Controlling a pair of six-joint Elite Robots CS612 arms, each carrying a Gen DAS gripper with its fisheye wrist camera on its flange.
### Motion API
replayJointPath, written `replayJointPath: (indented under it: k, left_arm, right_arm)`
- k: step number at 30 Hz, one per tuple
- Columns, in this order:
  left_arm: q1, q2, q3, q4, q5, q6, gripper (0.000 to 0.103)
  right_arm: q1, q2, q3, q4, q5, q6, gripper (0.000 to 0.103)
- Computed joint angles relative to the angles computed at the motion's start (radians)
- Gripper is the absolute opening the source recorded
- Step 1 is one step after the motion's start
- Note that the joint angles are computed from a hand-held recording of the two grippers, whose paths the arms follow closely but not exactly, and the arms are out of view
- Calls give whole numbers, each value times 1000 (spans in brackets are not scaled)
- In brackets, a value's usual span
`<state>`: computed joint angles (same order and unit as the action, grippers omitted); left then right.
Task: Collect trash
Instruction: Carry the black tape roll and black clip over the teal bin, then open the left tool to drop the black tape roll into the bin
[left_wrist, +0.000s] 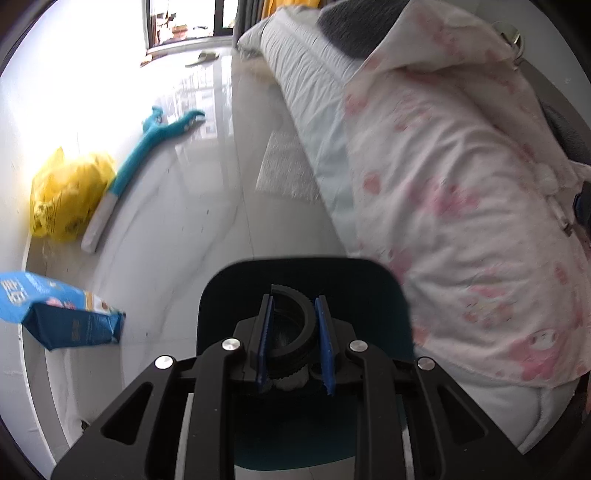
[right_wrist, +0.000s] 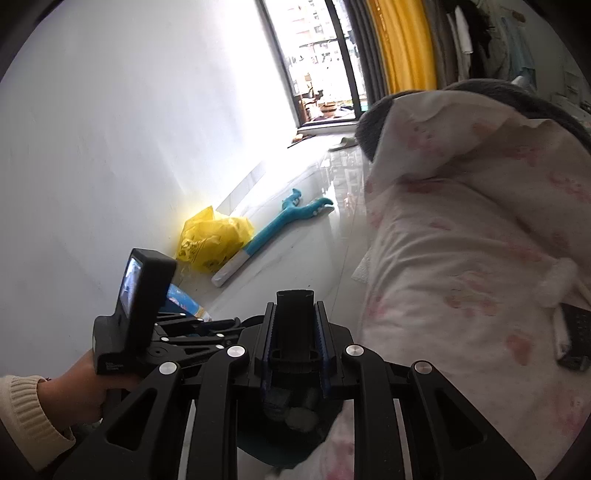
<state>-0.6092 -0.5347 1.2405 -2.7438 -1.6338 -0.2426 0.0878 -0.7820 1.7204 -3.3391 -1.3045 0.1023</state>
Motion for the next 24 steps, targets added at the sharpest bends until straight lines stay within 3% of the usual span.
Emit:
replayJointPath:
  k: [13, 14, 19, 24]
  left_arm:
    - [11, 33, -42, 252, -69, 1, 26]
    - [13, 34, -44, 269, -70, -4, 29]
    - [31, 25, -27, 259, -96, -52, 59]
    - [44, 7, -2, 214, -92, -73, 70]
  right_arm:
    - [38, 60, -103, 163, -15, -30, 20]
    - [39, 64, -109, 176, -19, -31, 20]
    - [41, 86, -145, 247, -25, -29, 20]
    - [48, 110, -178, 298, -34, -37, 20]
